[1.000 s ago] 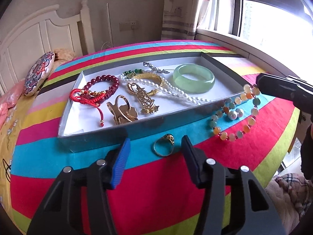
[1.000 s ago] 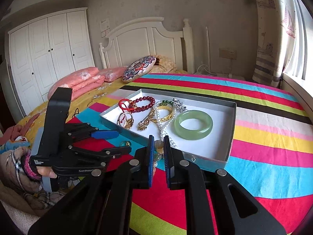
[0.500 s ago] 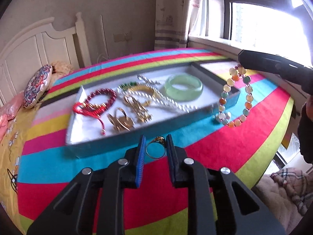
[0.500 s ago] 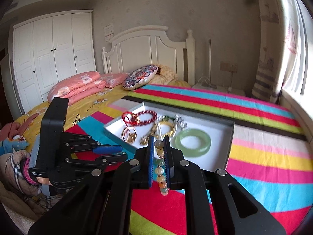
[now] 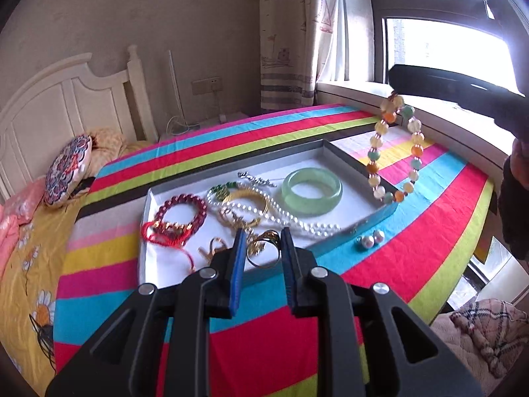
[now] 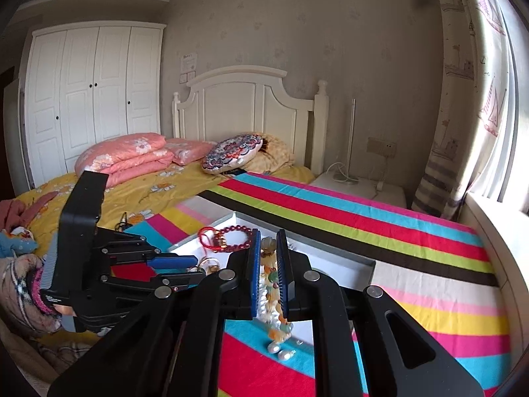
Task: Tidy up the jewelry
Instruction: 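Carry the bead bracelet into the box and open the right tool, then grasp one white pearl earring beside the box with the right tool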
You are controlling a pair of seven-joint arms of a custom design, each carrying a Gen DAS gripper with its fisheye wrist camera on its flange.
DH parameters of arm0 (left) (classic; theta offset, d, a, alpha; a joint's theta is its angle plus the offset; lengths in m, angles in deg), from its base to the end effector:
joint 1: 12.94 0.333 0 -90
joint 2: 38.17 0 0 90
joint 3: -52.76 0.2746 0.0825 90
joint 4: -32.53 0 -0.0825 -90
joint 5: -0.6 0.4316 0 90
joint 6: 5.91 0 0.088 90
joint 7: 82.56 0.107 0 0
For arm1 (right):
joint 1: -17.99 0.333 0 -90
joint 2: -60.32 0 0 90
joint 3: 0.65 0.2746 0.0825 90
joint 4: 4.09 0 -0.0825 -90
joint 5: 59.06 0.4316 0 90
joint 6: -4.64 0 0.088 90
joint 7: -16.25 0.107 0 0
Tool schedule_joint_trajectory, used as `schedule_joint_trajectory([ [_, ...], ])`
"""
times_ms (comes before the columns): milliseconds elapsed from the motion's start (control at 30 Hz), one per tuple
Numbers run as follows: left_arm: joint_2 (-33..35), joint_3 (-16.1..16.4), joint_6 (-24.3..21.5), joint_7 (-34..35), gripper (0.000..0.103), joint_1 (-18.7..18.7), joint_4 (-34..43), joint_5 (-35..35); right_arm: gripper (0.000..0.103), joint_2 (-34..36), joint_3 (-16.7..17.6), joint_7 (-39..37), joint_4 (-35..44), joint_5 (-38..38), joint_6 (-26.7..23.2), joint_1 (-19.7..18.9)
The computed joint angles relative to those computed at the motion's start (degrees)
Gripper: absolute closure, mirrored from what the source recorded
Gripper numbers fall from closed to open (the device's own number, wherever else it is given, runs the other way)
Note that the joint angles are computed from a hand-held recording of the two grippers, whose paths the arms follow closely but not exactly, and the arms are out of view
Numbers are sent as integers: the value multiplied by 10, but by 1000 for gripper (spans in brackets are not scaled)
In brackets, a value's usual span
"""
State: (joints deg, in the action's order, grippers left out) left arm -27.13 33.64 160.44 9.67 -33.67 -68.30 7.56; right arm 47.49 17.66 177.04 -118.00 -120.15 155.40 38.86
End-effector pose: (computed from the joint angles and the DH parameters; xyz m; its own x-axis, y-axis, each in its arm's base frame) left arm 0.5435 -0.4427 0.5189 -0.6838 -0.7250 -0.0823 -0.3710 0.4425 -0.8164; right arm 0.4414 0.4053 0.5938 0.1807 -0.9824 0.0470 -0.3638 -0.1112 -0.9248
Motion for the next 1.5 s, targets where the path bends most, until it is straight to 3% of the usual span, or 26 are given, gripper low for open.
schedule_joint_trajectory([
  [233,79,-11,-49,24,82,-6,109,-16,91,35,-22,-7,33,6,-20,-5],
  [400,124,1,-76,14,82,-28,169,11,91,67,-44,-21,65,10,-36,-2],
  [833,204,22,-119,-9,82,-61,263,49,91,135,-95,-67,126,23,-98,23],
  [1033,230,22,-134,-15,82,-65,303,45,91,183,-112,-120,160,71,-107,39],
  [1067,232,19,-139,-12,79,-62,306,40,91,190,-116,-131,166,83,-106,42],
  [1133,236,18,-148,-12,57,-60,313,32,91,207,-123,-154,179,110,-106,49],
  [1167,233,19,-142,-16,41,-59,308,30,91,217,-126,-160,186,119,-107,54],
  [1200,230,23,-135,-23,33,-60,304,32,91,221,-130,-163,192,123,-113,59],
  [1267,219,24,-121,-31,30,-57,286,32,85,222,-139,-154,194,124,-115,68],
  [1333,208,23,-116,-33,26,-53,271,33,71,211,-144,-143,181,131,-101,68],
  [1500,156,27,-72,-65,10,-41,192,40,69,155,-139,-87,123,110,-70,61],
])
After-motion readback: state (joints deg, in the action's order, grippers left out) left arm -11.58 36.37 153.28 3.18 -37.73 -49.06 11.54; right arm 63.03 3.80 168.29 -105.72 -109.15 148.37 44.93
